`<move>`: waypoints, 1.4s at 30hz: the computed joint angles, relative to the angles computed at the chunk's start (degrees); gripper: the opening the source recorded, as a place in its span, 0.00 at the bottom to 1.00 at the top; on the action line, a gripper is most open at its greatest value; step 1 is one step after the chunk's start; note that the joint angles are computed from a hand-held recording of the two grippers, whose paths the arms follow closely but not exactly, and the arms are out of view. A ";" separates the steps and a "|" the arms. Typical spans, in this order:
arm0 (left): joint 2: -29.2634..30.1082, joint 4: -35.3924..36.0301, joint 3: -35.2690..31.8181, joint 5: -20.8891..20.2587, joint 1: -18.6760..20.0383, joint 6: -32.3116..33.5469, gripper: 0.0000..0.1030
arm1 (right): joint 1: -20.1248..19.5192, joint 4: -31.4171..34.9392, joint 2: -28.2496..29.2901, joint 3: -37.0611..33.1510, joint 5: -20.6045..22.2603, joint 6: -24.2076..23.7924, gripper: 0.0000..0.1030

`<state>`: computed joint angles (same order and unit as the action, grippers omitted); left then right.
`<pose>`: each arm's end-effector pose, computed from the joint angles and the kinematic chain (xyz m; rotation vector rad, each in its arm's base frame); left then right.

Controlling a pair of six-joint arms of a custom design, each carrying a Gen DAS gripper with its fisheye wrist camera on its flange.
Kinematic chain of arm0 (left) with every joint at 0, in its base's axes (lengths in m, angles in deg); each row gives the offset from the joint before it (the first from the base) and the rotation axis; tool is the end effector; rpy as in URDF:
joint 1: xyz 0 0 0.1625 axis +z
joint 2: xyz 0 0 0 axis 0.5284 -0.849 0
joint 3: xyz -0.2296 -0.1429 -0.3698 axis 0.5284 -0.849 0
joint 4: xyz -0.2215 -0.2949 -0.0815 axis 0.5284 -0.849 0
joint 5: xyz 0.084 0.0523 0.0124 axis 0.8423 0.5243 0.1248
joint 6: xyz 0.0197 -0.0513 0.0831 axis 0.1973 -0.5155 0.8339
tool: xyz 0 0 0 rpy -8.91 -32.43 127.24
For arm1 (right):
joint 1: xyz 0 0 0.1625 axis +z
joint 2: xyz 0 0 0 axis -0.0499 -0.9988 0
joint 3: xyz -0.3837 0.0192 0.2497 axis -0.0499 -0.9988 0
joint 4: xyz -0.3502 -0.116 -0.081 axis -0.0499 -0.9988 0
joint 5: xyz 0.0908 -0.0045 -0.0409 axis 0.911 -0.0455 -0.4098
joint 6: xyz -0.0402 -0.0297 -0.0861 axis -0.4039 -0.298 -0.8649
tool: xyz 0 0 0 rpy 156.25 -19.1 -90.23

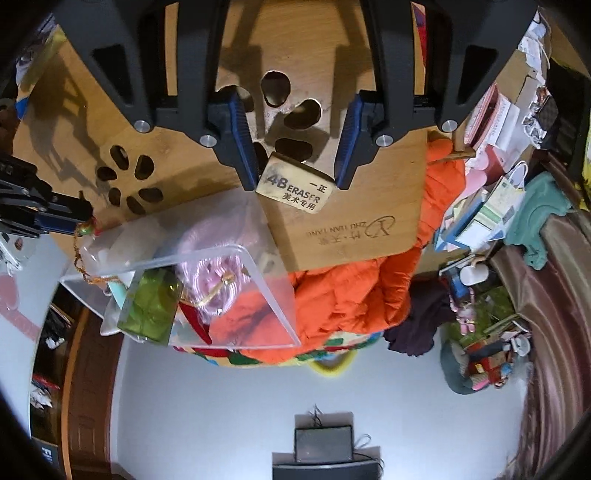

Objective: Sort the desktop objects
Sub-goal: 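Carry the eraser and bead pendant into the clear box and open both tools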

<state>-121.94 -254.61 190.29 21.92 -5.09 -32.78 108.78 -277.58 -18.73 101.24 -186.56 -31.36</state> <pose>-0.1895 -0.3362 0.1789 0.6355 2.2522 -0.8830 0.1924 -0.3428 0.1641 0.7151 -2.4313 0.8486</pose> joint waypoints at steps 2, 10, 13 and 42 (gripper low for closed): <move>-0.23 -0.84 0.12 -0.78 -0.02 -0.75 0.41 | 0.77 -1.55 -0.08 0.52 -0.58 -0.72 0.27; -1.09 -2.43 0.91 -0.53 -2.58 -3.53 0.41 | 2.74 -4.74 -1.12 1.31 -1.82 -1.86 0.27; -1.24 -4.30 0.94 -0.35 -3.43 -2.53 0.41 | 2.84 -5.99 -1.88 1.37 -1.70 -2.13 0.27; 8.11 -13.40 -7.60 -1.41 1.83 9.33 0.41 | -3.75 -1.69 -5.50 -4.74 0.39 -6.60 0.24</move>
<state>-113.83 -268.01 182.69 20.51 -3.26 -23.45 105.04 -279.27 -24.22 96.51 -186.16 -37.96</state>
